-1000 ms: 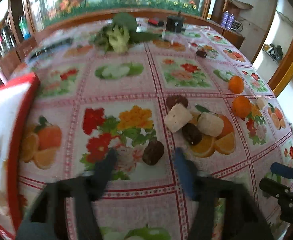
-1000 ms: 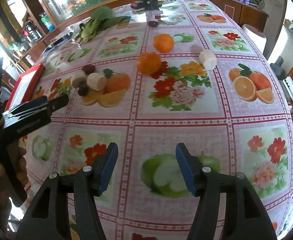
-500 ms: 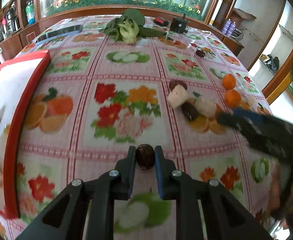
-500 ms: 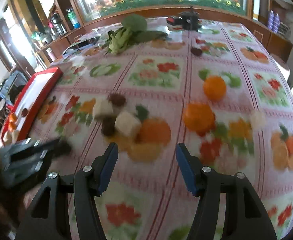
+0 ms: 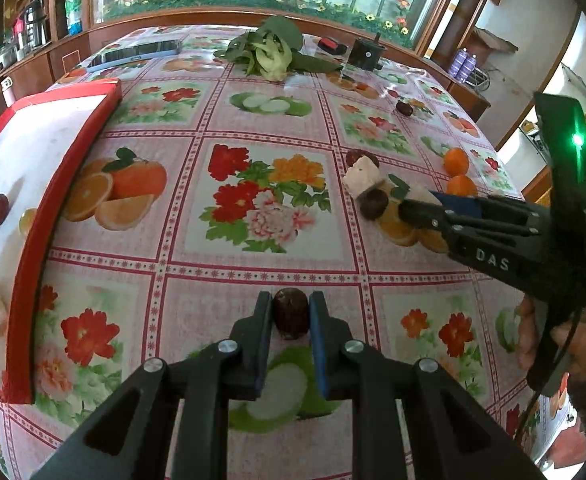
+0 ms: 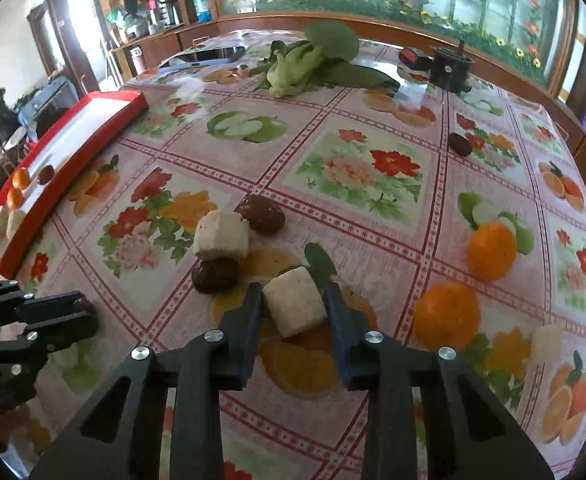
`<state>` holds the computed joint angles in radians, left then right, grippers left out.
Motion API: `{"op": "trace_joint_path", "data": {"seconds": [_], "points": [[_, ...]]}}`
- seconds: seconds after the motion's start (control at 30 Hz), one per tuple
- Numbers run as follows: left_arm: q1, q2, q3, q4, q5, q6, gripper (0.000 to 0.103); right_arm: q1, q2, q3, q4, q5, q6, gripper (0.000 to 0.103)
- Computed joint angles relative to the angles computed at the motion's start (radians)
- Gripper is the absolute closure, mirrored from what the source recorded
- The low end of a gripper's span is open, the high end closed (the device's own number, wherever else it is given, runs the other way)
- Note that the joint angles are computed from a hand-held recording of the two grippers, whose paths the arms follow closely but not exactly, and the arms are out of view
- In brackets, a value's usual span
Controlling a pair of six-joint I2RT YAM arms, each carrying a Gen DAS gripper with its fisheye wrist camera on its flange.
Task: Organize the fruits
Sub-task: 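Grasp a dark date with the left tool while the right grasps a white cube, then carry the dark date and white cube in both tools over the red tray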
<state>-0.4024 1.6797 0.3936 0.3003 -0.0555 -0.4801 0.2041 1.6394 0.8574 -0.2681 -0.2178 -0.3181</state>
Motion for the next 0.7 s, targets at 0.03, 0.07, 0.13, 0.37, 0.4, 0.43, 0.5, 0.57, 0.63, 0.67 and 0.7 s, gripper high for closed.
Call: {"op": "trace_joint_path", "data": {"seconds": [0.03,0.07,0.13,0.37,0.4,0.43,0.5,0.57,0.63,0.67,0.7], "points": [[-0.001,0.0,-0.004,0.007,-0.001,-0.001,0.082,-0.006,-0.01,-0.007,-0.007,-0.001,0.007,0.073],[-0.001,-0.002,-0.01,0.014,0.001,-0.003,0.082,-0.019,-0.025,-0.013,-0.023,-0.011,0.016,0.073],[0.002,-0.008,-0.023,0.03,0.016,-0.004,0.082,-0.031,-0.052,-0.023,-0.044,-0.019,0.029,0.073],[-0.038,-0.041,-0.05,0.038,0.013,-0.008,0.082,-0.062,-0.241,-0.132,-0.123,-0.032,0.064,0.073],[-0.044,-0.046,-0.052,0.036,0.013,-0.009,0.082,-0.065,-0.263,-0.145,-0.133,-0.037,0.069,0.073],[-0.05,-0.052,-0.055,0.035,0.017,-0.011,0.082,-0.066,-0.284,-0.158,-0.143,-0.04,0.074,0.073],[-0.064,-0.065,-0.063,0.031,0.018,-0.017,0.082,-0.062,-0.332,-0.187,-0.154,-0.032,0.093,0.073],[-0.075,-0.08,-0.071,0.028,0.022,-0.015,0.082,-0.051,-0.36,-0.205,-0.166,-0.025,0.113,0.073],[-0.084,-0.1,-0.081,0.022,0.026,-0.01,0.082,-0.031,-0.37,-0.212,-0.173,-0.007,0.139,0.073],[-0.088,-0.112,-0.085,0.015,0.022,-0.008,0.082,-0.022,-0.376,-0.218,-0.173,0.001,0.149,0.073],[-0.088,-0.126,-0.088,0.005,0.023,-0.002,0.082,-0.007,-0.382,-0.223,-0.172,0.012,0.164,0.073]]}}
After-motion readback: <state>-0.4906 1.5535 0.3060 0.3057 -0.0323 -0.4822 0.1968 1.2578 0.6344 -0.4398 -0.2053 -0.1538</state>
